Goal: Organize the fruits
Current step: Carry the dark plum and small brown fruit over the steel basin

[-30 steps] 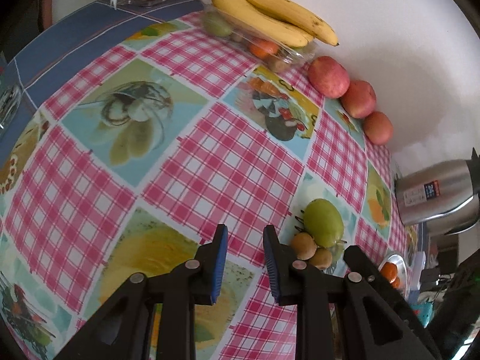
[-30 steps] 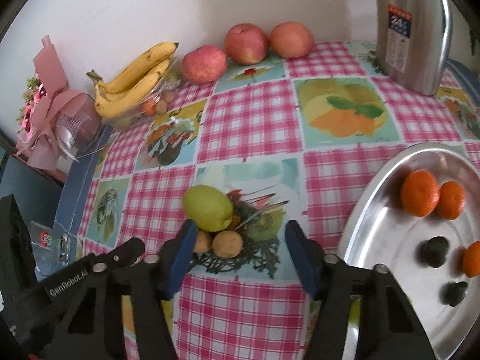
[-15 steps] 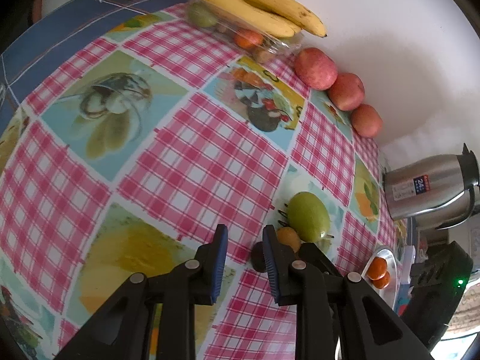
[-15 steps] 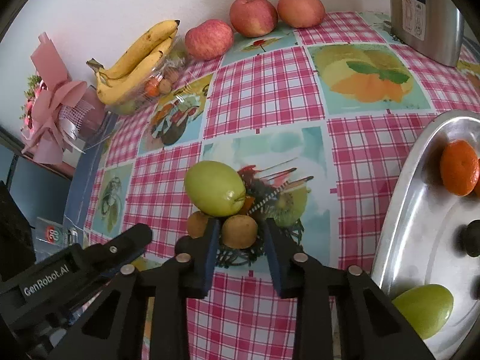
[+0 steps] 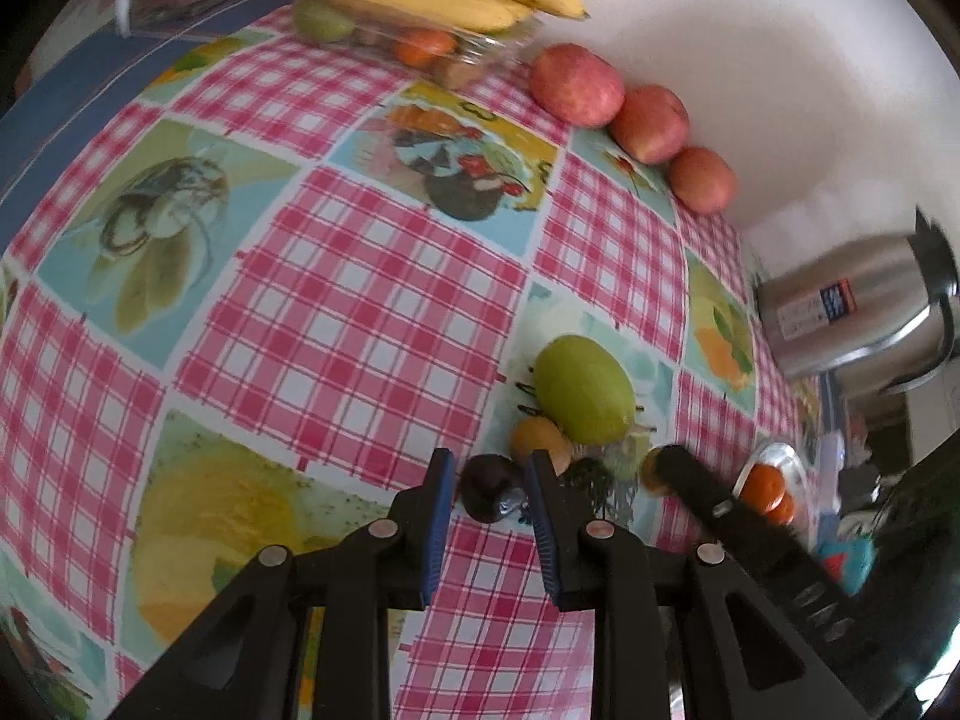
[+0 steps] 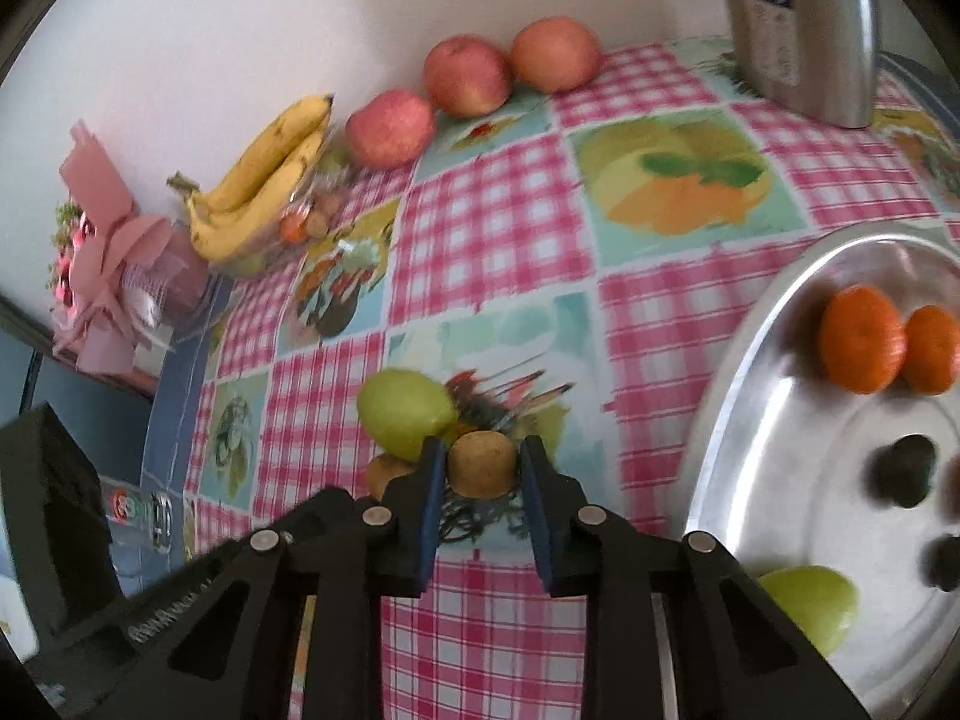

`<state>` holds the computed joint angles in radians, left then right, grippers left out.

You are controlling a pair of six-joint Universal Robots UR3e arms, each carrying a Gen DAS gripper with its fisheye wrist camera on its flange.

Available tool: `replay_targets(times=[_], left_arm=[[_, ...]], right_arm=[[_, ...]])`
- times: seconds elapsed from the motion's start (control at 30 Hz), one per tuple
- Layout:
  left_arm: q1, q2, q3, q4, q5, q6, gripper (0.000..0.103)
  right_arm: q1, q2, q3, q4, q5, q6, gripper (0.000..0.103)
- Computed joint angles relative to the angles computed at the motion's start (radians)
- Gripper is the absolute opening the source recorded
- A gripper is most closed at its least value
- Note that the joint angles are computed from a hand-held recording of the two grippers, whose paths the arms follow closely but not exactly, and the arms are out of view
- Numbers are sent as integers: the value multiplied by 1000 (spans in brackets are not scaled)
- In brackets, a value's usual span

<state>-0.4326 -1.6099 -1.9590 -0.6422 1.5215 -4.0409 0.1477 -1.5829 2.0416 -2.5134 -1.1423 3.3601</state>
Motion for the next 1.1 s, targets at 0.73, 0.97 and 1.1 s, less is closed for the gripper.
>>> replay_targets(times=[0.73, 0.97, 1.1], left_arm=[[-163, -239, 324, -246, 209, 146, 36], [-160, -205, 291, -241, 210, 136, 28], [-150, -191, 278, -233, 191, 122, 28]], right_arm=[[-37, -32, -14, 58, 32, -15, 26], [-44, -45, -8, 67, 39, -17, 26], [-44, -51, -9, 74, 39, -15, 26]])
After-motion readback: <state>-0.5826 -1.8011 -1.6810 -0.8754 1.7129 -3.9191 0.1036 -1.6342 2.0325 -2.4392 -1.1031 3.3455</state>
